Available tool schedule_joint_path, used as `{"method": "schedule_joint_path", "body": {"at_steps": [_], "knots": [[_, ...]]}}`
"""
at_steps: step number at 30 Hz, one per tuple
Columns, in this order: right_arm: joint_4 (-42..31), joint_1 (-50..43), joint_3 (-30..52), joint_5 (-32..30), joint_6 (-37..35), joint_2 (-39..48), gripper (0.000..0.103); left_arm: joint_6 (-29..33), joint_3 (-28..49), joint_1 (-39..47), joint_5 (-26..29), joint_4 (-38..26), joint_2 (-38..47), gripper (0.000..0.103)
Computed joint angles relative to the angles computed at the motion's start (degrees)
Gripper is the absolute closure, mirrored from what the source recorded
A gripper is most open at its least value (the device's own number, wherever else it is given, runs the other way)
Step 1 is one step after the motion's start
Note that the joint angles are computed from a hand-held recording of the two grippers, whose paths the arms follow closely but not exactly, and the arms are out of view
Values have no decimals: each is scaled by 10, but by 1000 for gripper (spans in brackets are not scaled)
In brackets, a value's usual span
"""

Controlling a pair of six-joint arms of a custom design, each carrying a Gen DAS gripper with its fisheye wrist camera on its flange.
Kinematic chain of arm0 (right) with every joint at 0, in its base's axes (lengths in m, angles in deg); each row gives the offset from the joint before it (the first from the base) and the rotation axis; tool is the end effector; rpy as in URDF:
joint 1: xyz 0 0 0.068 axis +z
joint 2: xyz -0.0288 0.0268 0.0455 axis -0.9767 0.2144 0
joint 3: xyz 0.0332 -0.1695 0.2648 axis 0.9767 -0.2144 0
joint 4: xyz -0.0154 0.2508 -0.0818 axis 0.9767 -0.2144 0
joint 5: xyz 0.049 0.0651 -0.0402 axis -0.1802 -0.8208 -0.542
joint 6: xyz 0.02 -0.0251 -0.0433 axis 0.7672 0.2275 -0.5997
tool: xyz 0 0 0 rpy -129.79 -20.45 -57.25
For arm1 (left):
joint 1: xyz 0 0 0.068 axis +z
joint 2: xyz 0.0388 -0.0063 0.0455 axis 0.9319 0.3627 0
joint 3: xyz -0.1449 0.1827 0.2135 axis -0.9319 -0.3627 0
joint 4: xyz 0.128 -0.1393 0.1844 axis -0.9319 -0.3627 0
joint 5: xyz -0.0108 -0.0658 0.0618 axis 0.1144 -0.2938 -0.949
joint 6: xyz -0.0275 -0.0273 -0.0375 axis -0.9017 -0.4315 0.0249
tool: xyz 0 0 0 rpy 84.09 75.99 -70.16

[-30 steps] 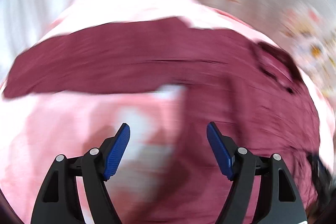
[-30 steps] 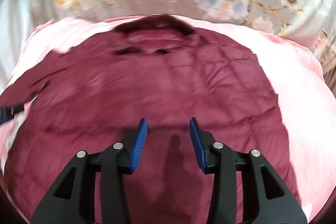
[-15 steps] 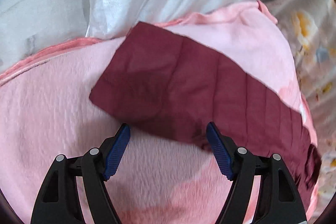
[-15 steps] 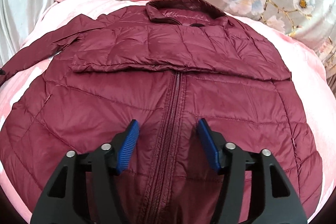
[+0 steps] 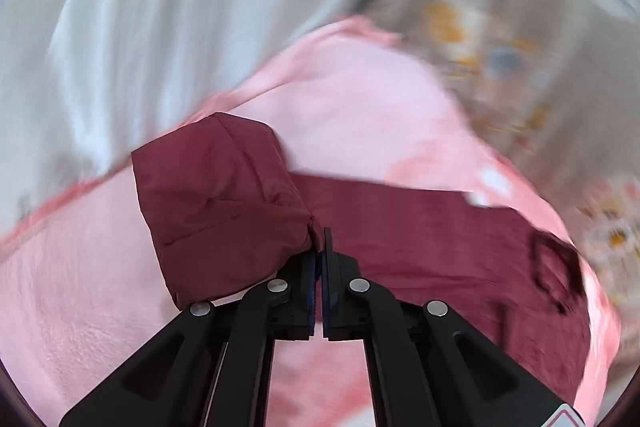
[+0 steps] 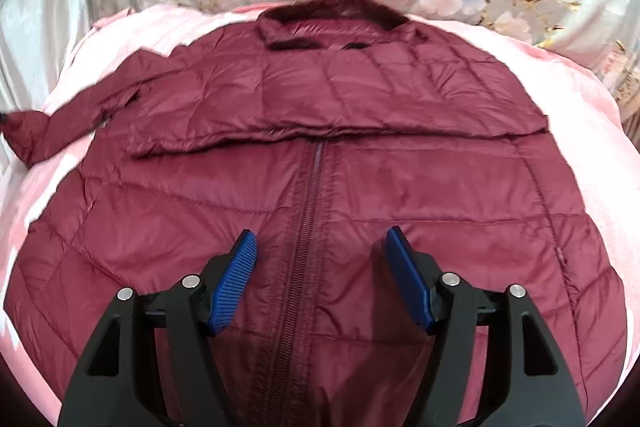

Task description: Fold large clothes

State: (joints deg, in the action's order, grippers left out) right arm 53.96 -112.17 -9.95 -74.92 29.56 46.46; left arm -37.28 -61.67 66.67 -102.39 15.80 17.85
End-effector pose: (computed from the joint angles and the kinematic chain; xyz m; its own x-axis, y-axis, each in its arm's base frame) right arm 0.1925 -0.1106 0.0739 -0.7273 -0.1574 -0.6681 -0.2307 0.9728 0.0220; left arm 0.1630 0.0045 0.1685 -0.4180 -0.6213 -0.6628 -0.5996 0.7368 -0.3125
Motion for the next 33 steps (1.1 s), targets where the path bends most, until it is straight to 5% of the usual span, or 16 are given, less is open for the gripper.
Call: {"method": "schedule_joint_path", "body": {"at_steps": [4, 7, 15, 20, 24, 28, 33], "knots": [[-67, -60, 27, -28, -24, -24, 38, -47, 123, -245, -127, -85, 35, 103], [-99, -101, 52, -35, -44, -32, 38, -47, 211, -357, -154, -78, 118, 103], [-154, -186, 143, -51, -67, 7, 38, -13, 506, -499, -112, -52, 431, 103], [-179, -212, 198, -49, -69, 49, 38, -43, 648, -516, -43, -89, 591, 86], [-246, -226, 256, -66, -81, 68, 37, -89, 592, -502, 1, -19, 580, 58], [-326, -212, 313, -92, -73, 70, 37, -113, 456, -478, -30, 57, 497, 36], [-395, -159, 373, -115, -21, 82, 35, -115, 335, -396, -71, 41, 418, 36]]}}
